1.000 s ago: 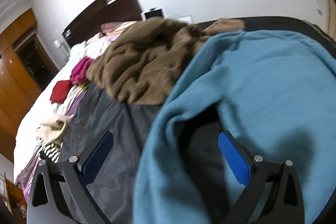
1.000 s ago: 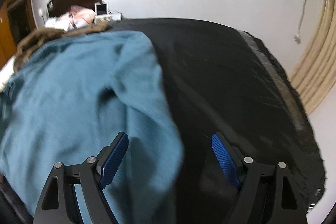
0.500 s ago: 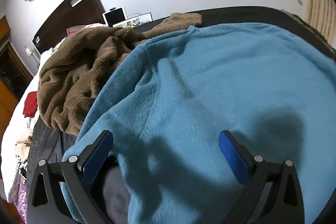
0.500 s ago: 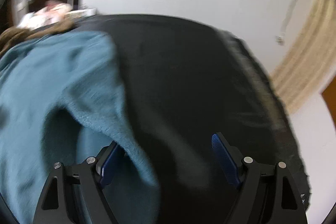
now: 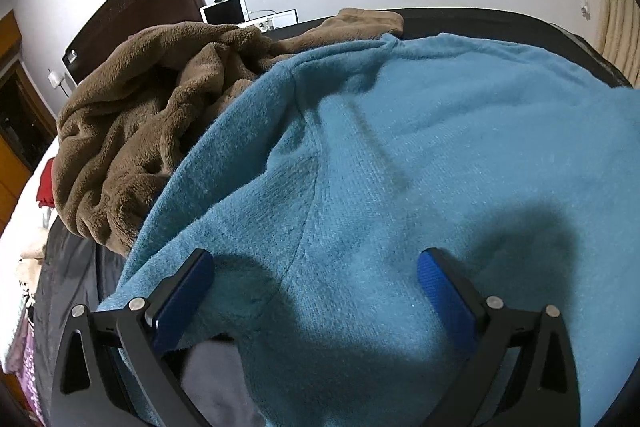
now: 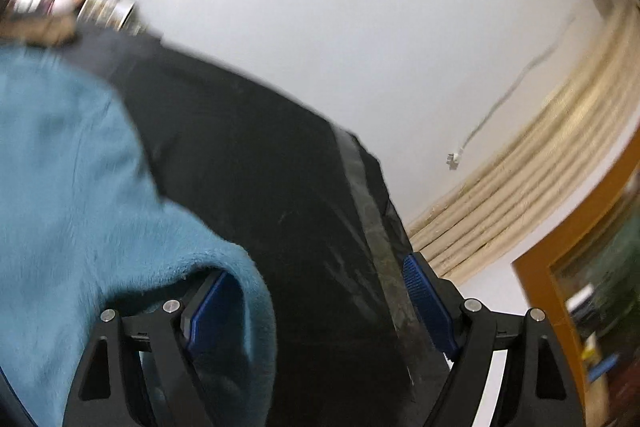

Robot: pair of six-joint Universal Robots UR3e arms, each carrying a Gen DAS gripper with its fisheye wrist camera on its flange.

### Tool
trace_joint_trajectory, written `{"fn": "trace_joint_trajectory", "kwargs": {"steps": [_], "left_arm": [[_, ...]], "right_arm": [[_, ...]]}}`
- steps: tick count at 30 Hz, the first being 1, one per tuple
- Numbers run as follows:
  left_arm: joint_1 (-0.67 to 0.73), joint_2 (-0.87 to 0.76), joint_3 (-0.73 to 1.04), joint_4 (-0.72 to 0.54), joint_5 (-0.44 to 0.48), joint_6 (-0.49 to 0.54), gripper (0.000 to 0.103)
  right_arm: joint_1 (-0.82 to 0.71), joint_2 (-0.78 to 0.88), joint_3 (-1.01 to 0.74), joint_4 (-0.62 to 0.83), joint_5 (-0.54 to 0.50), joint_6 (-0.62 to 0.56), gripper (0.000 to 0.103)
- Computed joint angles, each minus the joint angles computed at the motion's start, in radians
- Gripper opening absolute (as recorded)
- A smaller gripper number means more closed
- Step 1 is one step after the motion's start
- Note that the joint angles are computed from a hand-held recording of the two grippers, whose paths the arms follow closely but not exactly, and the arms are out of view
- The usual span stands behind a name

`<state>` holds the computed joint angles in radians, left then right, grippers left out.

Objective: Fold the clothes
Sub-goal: 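Grasp a sweater sleeve with the right gripper and lift it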

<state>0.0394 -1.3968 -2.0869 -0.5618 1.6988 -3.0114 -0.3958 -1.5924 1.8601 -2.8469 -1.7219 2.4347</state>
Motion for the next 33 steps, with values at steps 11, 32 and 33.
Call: {"fn": "trace_joint_trajectory", "kwargs": {"steps": [11, 32, 33], "left_arm": [[-0.042, 0.022, -0.013, -0.008, 0.06, -0.017, 0.102], [-0.181, 0.176, -0.165, 0.042, 0.184, -0.002, 0.102], [-0.162, 0.191, -0.174, 0.04, 0.163, 0.01, 0.102]], "right_arm": [[-0.709, -0.47, 0.016, 1.091, 0.762, -0.245, 0.084], [-0.963, -0.758, 0.111, 1.56, 0.836, -0.664, 0.013], [-0.966, -0.76, 0.117, 1.534, 0.838, -0.645, 0.007]]}}
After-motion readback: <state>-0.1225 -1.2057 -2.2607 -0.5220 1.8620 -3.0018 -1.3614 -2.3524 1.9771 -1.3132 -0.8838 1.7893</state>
